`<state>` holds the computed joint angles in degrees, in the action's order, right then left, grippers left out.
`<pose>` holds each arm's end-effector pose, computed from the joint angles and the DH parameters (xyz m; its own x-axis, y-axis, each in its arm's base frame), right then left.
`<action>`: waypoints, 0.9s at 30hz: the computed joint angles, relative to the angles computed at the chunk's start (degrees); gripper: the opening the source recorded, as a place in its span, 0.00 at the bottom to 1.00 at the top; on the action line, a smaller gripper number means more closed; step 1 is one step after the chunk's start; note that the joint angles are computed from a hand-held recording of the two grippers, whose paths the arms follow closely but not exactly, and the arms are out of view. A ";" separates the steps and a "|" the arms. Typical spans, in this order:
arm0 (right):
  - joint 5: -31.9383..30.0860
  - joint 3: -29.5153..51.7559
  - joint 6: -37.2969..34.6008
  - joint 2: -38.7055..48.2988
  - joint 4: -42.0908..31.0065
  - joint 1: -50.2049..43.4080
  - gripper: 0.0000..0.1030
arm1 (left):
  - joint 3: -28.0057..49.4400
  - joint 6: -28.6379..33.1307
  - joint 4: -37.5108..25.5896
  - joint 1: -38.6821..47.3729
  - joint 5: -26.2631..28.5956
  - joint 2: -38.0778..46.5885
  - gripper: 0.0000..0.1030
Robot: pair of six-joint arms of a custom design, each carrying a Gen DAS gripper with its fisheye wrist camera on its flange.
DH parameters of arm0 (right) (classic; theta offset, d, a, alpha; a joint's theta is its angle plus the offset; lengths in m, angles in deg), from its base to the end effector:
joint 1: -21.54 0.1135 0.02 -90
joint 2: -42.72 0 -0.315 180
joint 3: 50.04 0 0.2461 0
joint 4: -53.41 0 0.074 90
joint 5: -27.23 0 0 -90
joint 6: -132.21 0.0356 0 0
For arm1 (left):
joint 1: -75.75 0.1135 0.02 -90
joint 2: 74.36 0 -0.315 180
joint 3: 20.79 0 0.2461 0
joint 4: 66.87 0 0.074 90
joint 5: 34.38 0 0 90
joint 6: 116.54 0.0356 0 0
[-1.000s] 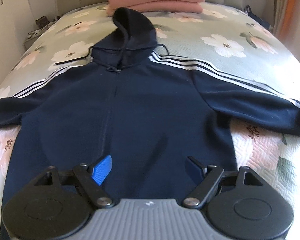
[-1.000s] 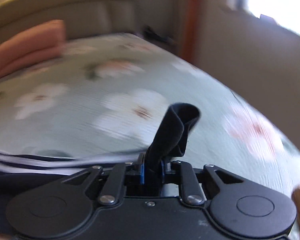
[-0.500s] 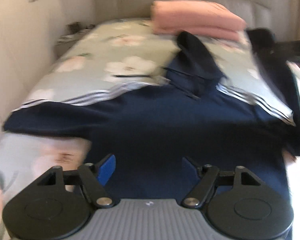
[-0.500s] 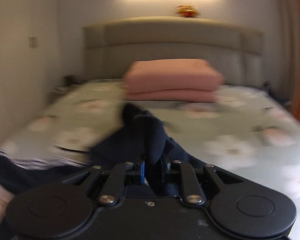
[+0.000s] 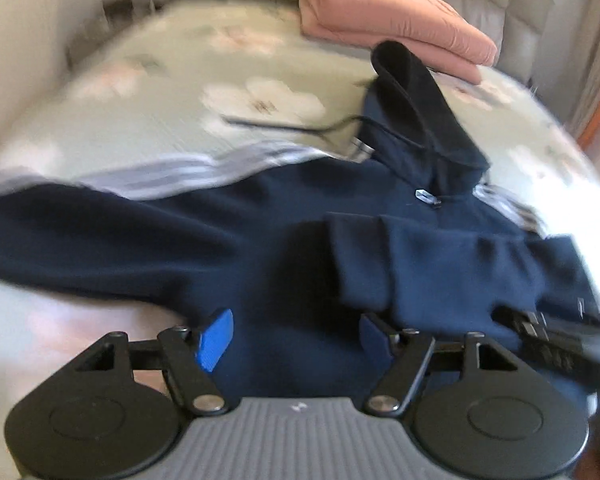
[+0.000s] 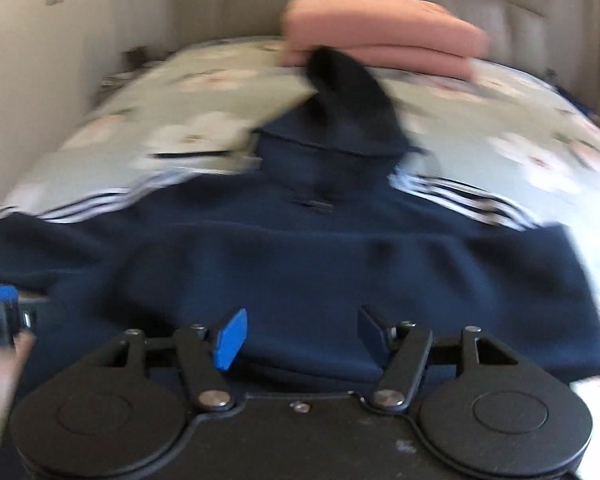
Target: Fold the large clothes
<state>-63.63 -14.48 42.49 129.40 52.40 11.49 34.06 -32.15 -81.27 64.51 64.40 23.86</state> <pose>0.2202 -0.0385 0.1499 -0.7765 0.1426 -0.6138 0.1692 0.9855 0.0148 0.2953 -0.0642 0.1639 -0.8524 0.0709 -0.5181 0.1901 0.9650 -0.1806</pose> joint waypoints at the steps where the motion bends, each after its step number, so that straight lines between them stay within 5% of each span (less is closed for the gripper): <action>1: 0.06 -0.71 -1.68 -0.49 -0.57 -2.77 0.73 | 1.83 -1.36 -0.15 0.41 3.32 2.49 0.64; 3: -1.54 -1.18 -6.06 -0.18 -0.55 -9.31 0.73 | 4.02 -3.86 1.12 0.41 7.75 6.49 0.63; 10: -0.96 -1.73 -11.40 7.17 5.81 -18.12 0.73 | 8.68 -7.57 4.29 -2.43 9.89 14.50 0.56; 12: -0.17 -1.63 -10.20 8.94 6.40 -17.81 0.73 | 10.94 -7.67 3.35 -3.66 8.42 16.56 0.42; 13: -0.42 -1.08 -10.12 11.07 7.52 -18.17 0.73 | 12.42 -7.59 2.63 -4.39 7.37 17.96 0.17; 14: -0.71 -1.19 -9.98 11.56 7.84 -18.45 0.73 | 13.10 -7.36 2.60 -4.79 7.31 18.78 0.10; 20: -1.28 -1.02 -9.96 9.81 6.46 -17.69 0.73 | 8.20 -7.42 12.13 -3.77 7.38 13.45 0.04; 27: -4.28 2.18 -8.68 5.58 1.89 -19.75 0.75 | 8.38 -1.35 10.56 3.98 1.66 6.12 0.04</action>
